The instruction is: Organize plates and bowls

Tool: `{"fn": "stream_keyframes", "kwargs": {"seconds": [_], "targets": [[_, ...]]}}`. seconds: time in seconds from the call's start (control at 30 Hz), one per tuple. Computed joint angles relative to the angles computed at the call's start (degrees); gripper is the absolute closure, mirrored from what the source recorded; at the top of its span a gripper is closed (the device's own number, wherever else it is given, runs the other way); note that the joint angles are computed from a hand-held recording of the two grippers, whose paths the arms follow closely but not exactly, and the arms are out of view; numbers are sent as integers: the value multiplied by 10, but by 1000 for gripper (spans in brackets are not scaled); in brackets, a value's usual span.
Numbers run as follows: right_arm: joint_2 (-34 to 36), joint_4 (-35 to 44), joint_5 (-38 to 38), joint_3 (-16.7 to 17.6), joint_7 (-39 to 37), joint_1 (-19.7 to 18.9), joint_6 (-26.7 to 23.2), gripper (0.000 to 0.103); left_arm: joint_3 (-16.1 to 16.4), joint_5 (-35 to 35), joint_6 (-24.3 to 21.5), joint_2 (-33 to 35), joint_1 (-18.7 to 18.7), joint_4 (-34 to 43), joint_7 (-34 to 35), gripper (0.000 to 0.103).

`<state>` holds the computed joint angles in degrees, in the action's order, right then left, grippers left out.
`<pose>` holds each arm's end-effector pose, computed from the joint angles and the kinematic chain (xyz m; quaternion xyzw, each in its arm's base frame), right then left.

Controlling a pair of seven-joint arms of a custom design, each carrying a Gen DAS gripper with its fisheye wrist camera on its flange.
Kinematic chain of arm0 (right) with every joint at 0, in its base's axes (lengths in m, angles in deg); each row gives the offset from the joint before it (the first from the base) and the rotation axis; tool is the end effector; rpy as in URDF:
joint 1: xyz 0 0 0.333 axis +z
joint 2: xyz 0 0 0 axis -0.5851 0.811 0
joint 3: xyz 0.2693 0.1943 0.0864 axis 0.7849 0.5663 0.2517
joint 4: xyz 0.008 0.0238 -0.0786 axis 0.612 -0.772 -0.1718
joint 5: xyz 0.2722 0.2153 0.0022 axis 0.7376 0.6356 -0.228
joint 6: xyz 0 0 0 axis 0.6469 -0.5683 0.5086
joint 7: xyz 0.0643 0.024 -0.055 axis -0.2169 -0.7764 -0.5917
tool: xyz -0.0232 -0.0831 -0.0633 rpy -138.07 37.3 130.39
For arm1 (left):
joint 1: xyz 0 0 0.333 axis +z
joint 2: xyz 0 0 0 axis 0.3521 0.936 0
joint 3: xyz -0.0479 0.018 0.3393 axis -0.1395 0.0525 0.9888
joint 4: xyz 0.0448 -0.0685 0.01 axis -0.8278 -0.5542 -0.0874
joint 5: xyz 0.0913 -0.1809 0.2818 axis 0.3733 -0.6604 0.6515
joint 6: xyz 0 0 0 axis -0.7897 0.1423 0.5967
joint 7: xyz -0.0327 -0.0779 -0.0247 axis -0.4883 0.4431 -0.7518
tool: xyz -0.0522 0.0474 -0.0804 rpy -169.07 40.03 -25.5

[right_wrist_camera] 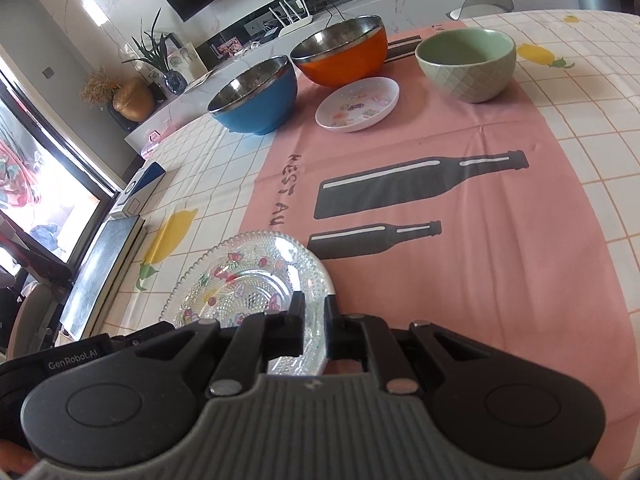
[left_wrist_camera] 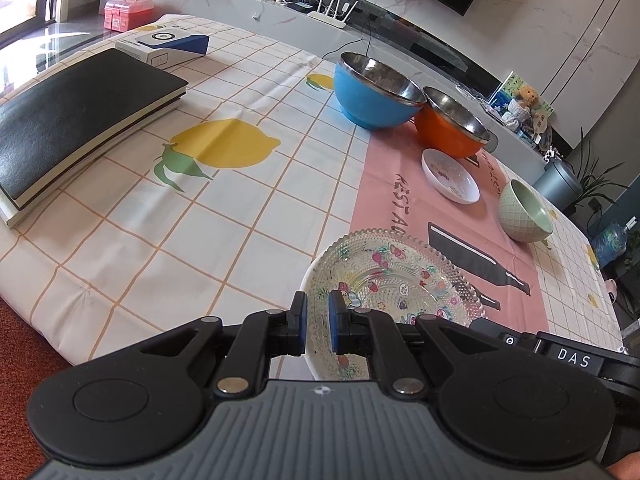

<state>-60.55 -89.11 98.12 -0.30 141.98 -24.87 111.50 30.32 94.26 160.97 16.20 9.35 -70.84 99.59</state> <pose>0.5715 0.1486 0.4252 -0.6270 0.6839 -0.0487 0.3700 0.5146 -0.2030 0.4529 -0.7476 0.5572 -0.3344 0.1376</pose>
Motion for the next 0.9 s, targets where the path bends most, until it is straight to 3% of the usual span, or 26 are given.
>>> {"fn": "stream_keyframes", "kwargs": {"seconds": [0.2,0.47,0.77,0.9], "targets": [[0,-10,-115,-33,86,33,15,96,1,40,-47,0,-11,20,-20,91],[2,-17,-191,-33,139,34,31,97,-13,43,-85,2,-7,33,-11,91],[3,-27,-266,-46,189,45,48,97,-19,44,-90,2,-4,36,-8,91],[3,-27,-256,-25,182,25,47,93,-15,50,-83,-1,-4,33,-19,90]]}}
